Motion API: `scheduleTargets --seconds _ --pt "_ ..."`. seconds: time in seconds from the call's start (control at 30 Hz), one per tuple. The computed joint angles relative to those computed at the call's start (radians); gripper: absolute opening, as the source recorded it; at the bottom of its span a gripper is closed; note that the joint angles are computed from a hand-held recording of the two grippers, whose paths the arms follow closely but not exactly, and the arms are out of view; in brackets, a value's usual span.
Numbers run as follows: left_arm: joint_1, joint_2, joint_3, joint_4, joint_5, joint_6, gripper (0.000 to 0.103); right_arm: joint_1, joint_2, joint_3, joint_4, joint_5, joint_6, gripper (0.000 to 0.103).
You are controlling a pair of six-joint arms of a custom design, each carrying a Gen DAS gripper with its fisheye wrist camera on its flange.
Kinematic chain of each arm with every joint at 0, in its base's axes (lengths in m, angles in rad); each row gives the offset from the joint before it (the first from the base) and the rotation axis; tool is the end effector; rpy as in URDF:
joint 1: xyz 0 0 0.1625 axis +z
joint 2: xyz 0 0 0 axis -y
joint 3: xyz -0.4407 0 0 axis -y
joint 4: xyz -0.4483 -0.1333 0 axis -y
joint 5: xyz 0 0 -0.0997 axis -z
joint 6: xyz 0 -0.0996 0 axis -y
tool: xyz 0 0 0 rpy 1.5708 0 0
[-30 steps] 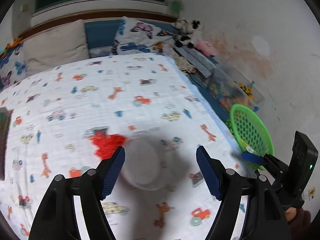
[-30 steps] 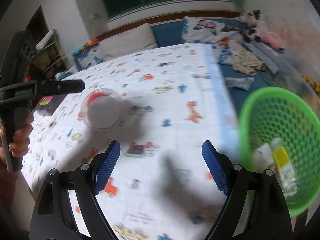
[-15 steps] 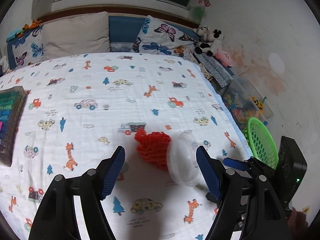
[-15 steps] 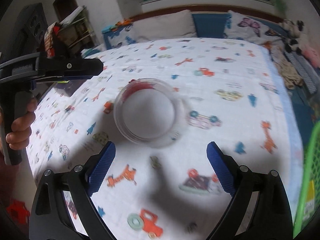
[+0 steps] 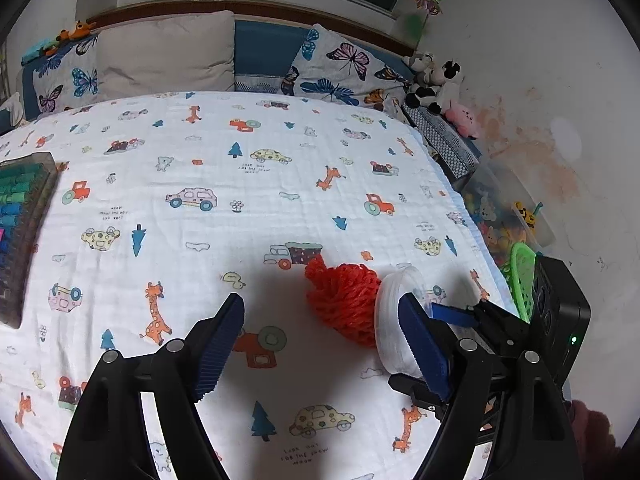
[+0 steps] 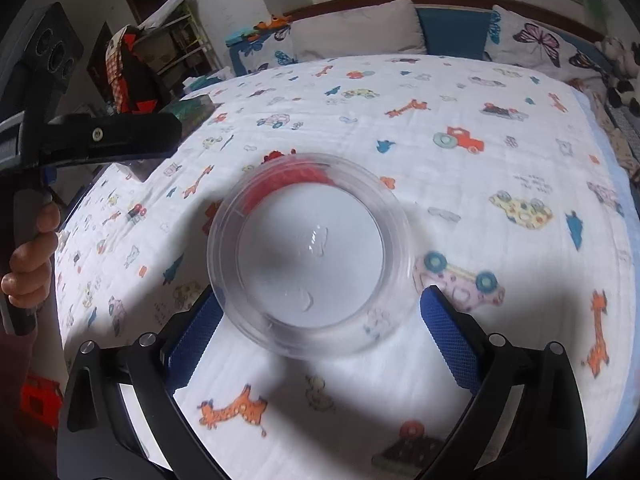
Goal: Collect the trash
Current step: 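Grasp the clear plastic lid with right tool while left tool grasps red scrubber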
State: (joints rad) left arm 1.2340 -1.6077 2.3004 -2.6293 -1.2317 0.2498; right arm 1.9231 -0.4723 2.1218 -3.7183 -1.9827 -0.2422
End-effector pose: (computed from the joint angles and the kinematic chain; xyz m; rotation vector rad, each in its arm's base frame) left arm 0.0066 -0.4848 0.2646 0.7174 2.6792 -0.5329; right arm 0.2562 -0.4262 -0.1165 0.6474 -2.5984 0.7097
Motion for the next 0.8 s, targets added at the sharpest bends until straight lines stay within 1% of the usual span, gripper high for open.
scheduleTargets --seconds 0.37,0.47,0.63,0.8 --pt "0.015 0.031 -0.014 -0.001 0.000 -0.010 0.079 -0.015 -0.003 -0.016 0.019 0.039 -0.019 0.098" --pt "0.019 0.035 -0.016 -0.001 0.001 -0.012 0.079 -0.006 0.002 -0.020 0.014 0.024 -0.027 0.092" --pt "0.019 0.043 -0.017 0.002 0.001 -0.021 0.079 0.016 0.011 -0.016 -0.006 -0.015 -0.042 0.092" --pt "0.011 0.051 -0.012 0.002 0.004 -0.031 0.079 0.029 0.000 0.019 -0.043 -0.051 -0.021 0.092"
